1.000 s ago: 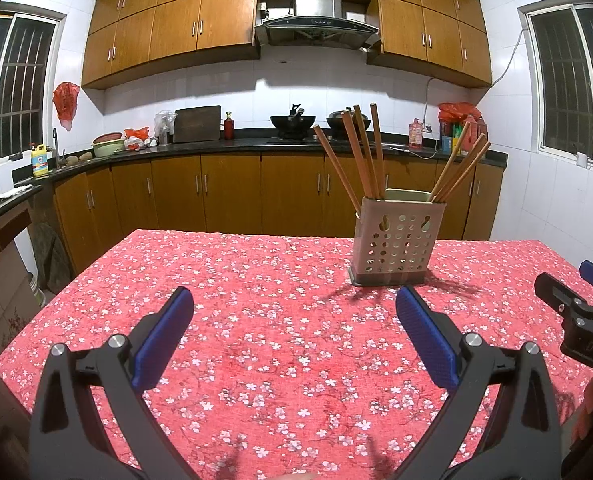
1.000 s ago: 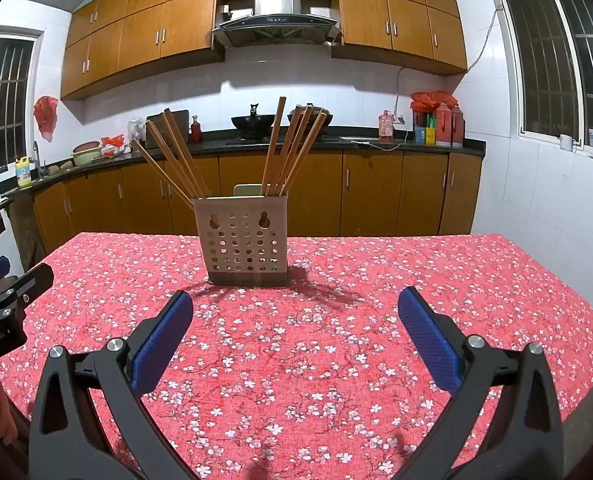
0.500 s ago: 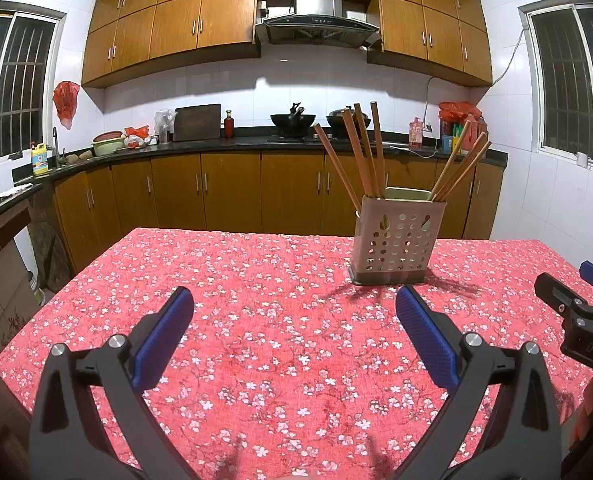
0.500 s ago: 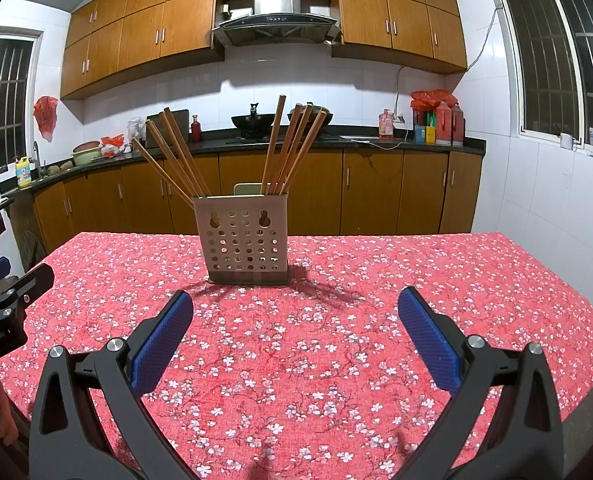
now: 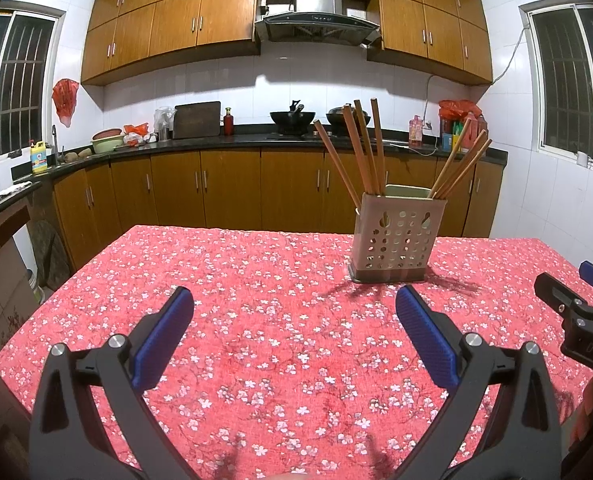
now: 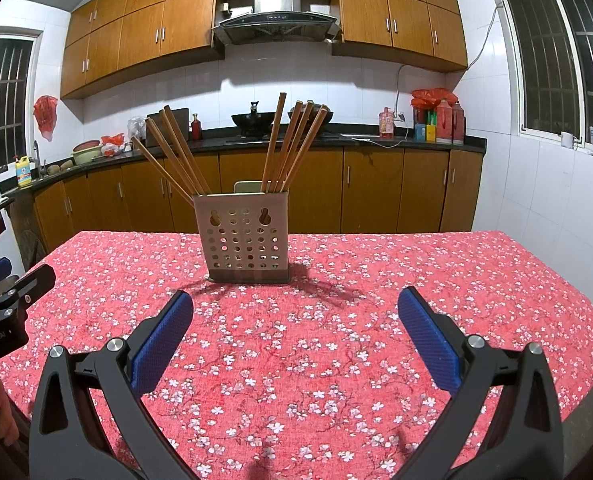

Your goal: Organize utensils

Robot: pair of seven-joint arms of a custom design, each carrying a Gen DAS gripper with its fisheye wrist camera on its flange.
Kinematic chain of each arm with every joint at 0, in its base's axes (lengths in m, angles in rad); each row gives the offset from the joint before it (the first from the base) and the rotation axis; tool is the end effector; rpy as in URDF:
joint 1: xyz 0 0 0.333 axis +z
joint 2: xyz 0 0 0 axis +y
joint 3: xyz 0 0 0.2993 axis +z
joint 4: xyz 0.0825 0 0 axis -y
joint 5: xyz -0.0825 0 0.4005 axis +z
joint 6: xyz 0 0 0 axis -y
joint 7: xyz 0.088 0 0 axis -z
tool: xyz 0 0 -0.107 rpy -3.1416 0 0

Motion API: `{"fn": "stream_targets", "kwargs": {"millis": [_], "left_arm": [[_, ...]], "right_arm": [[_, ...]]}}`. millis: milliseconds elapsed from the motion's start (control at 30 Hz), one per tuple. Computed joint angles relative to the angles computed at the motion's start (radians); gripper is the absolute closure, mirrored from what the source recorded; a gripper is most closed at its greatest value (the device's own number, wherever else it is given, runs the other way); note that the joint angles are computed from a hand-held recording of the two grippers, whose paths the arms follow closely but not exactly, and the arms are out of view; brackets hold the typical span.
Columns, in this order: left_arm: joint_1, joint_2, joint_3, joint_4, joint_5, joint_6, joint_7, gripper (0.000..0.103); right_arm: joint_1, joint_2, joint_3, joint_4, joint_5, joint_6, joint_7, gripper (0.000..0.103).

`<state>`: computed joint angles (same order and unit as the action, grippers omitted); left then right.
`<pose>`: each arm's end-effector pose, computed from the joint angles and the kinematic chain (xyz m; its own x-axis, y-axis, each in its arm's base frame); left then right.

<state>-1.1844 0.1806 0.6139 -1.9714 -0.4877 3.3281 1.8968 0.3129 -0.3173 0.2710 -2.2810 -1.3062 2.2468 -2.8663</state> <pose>0.5490 -0.3212 0.5163 -0.4264 -0.9045 0.0081 -0.3305 0.1475 -0.9322 0.4370 0.2650 0.5034 -0.4408 -0.8963 -0.0482 -0.3118 0.2032 -0.9282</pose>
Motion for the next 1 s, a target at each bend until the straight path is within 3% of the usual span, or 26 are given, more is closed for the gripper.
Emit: {"fn": "stream_targets", "kwargs": {"millis": [767, 1000], "left_arm": [[0.004, 0.002, 0.000, -0.006, 0.029, -0.001, -0.032, 0.004], [-0.026, 0.013, 0.022, -0.006, -0.034, 0.010, 0.017, 0.004]], "right_arm": [[0.000, 0.001, -0.004, -0.008, 0.000, 0.014, 0.004, 0.002], [-0.003, -0.002, -0.005, -0.012, 0.002, 0.022, 0.003, 0.002]]}}
